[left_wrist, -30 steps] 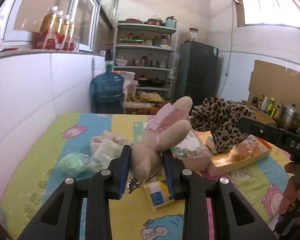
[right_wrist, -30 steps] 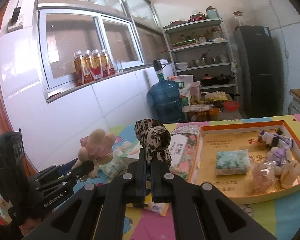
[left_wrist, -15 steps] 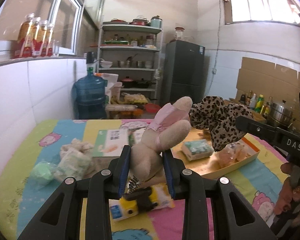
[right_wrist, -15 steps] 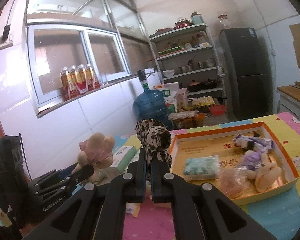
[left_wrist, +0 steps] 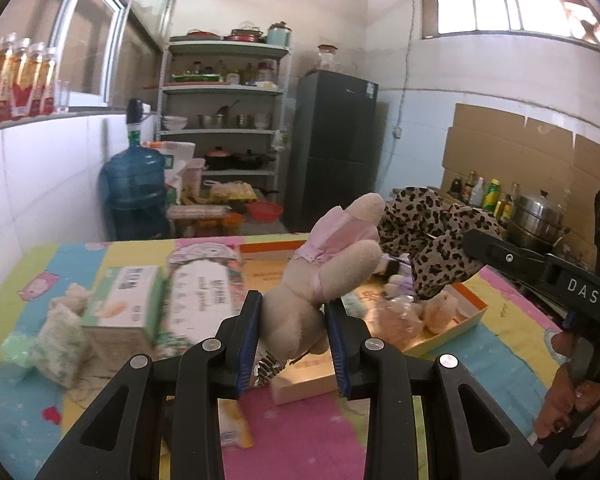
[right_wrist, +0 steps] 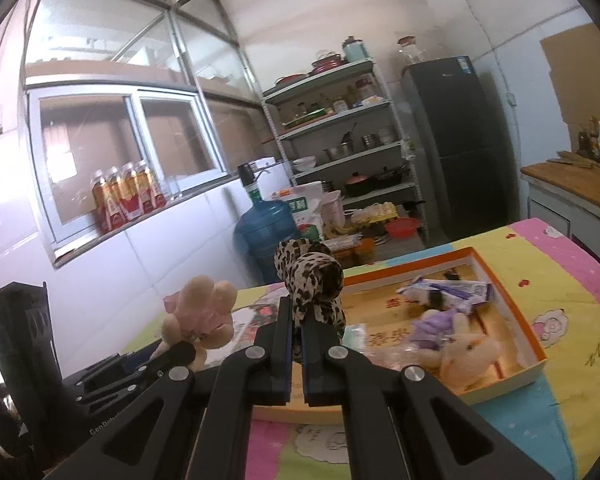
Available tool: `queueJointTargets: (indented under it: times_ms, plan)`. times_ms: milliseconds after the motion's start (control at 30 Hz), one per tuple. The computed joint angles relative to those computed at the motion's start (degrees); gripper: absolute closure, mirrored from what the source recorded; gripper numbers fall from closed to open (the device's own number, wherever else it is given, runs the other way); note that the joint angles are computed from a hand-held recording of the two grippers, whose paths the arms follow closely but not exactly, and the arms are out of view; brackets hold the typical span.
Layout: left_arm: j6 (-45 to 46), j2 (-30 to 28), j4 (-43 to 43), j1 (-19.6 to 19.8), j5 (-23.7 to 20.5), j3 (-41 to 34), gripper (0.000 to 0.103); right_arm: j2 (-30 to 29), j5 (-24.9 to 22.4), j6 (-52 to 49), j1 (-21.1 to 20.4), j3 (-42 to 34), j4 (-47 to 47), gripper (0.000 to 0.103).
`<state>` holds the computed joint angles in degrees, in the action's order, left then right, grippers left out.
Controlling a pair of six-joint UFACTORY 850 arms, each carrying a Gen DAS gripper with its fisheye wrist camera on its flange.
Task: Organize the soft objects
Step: 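Lift and carry the bunny and scrunchie over the golden box lid with both tools, then lower and release the bunny and scrunchie into the box lid with both tools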
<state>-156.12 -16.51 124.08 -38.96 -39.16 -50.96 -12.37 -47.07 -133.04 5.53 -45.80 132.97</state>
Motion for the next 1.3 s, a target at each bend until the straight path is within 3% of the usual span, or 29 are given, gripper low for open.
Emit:
queueJointTargets:
  times_ms: [533,967,1300]
  plan:
    - [6.15,-9.17,-4.69,0.11,6.32,-10.33,0.071,-4.38,-2.57,3.75,-6.78,-2.35,-2.15,0.100]
    - [16.31,-12.49,-13.22,-0.29,6.55,-14.10,0.071,-8.33,-1.51,7.51,-7.89,-5.62,-5.30,0.100]
    - [17.33,-14.61,-13.95,1.35,10.29,-17.13,0.071,-9.14,-0.67,8.57,-7.43,-6.67,-5.42,0.100]
